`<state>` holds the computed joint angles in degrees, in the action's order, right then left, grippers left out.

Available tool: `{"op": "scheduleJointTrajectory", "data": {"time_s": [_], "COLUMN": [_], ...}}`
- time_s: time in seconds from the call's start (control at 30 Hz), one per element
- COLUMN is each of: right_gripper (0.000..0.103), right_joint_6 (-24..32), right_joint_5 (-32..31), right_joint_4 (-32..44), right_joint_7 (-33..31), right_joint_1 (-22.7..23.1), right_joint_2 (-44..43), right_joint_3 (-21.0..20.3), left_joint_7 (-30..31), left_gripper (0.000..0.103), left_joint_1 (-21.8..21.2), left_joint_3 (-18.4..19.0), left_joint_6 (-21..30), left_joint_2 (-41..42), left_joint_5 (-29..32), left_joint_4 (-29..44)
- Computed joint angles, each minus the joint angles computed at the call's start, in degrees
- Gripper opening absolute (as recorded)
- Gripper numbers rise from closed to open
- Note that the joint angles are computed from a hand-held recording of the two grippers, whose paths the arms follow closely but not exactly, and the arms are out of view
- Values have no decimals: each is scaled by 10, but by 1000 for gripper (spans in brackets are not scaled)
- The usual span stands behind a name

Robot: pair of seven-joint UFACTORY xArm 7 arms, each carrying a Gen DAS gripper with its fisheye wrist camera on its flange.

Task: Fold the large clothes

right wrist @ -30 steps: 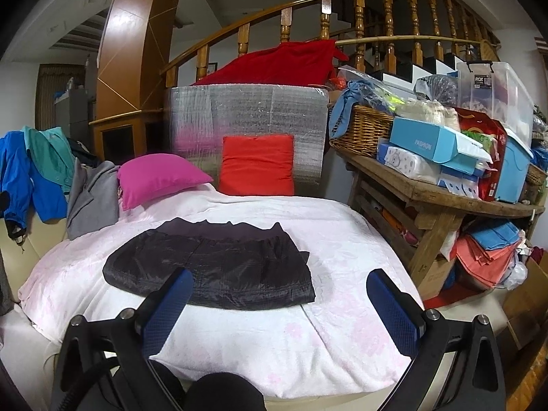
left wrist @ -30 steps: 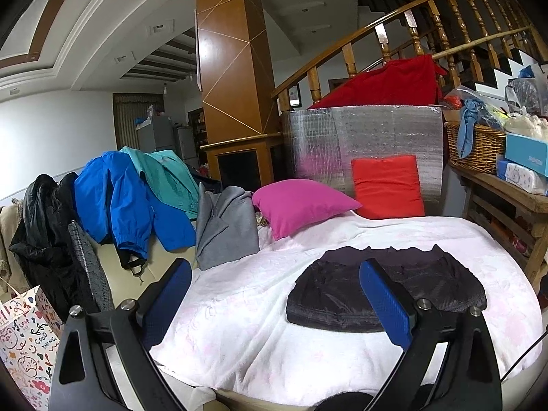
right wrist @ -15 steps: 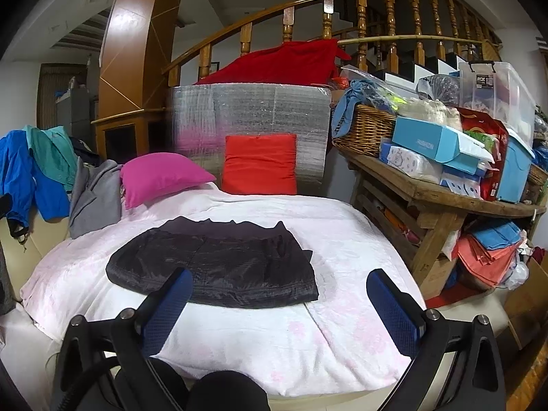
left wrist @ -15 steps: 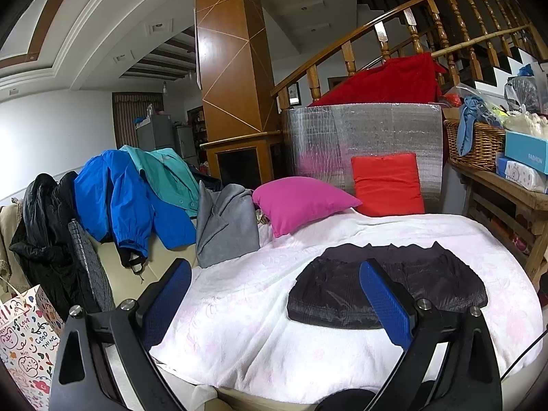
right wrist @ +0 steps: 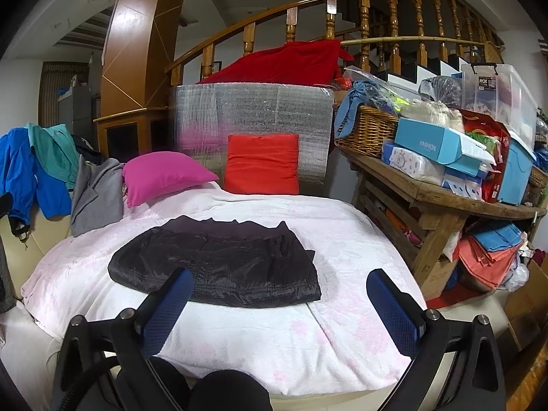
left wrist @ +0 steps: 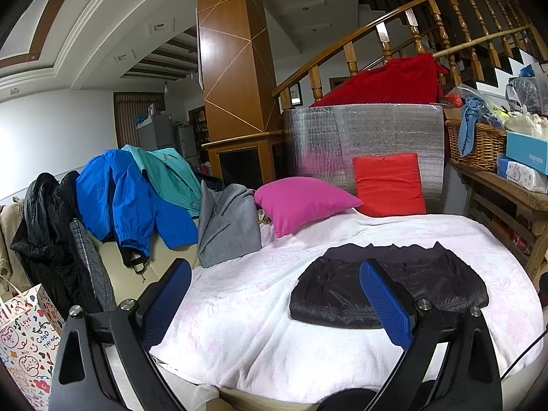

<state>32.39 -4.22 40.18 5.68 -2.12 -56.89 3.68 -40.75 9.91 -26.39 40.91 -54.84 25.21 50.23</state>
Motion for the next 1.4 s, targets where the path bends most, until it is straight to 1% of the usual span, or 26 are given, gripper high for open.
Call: {"op": "scheduleJointTrajectory", "data": {"time_s": [0.33, 0.93, 1.4], "right_gripper": [103, 103, 103], "right_joint_6": [8, 19, 22], "right_joint_5": [-4, -8, -3], "right_joint_4": [5, 16, 14], "right_joint_7": [11, 16, 14], "right_joint_1": [1, 2, 6], "right_joint_2": [1, 13, 18], "right_joint_3": [10, 12, 2], "left_joint_7": [6, 11, 17], "left_gripper": [99, 99, 99], "left_joint_1": [-5, -11, -14], "left_joint_3": [6, 10, 13], "left_joint_6": [8, 7, 11], "left_joint_2": [0, 7, 12], "left_joint_5": [-2, -4, -4], "left_joint_4": [1, 3, 2]}}
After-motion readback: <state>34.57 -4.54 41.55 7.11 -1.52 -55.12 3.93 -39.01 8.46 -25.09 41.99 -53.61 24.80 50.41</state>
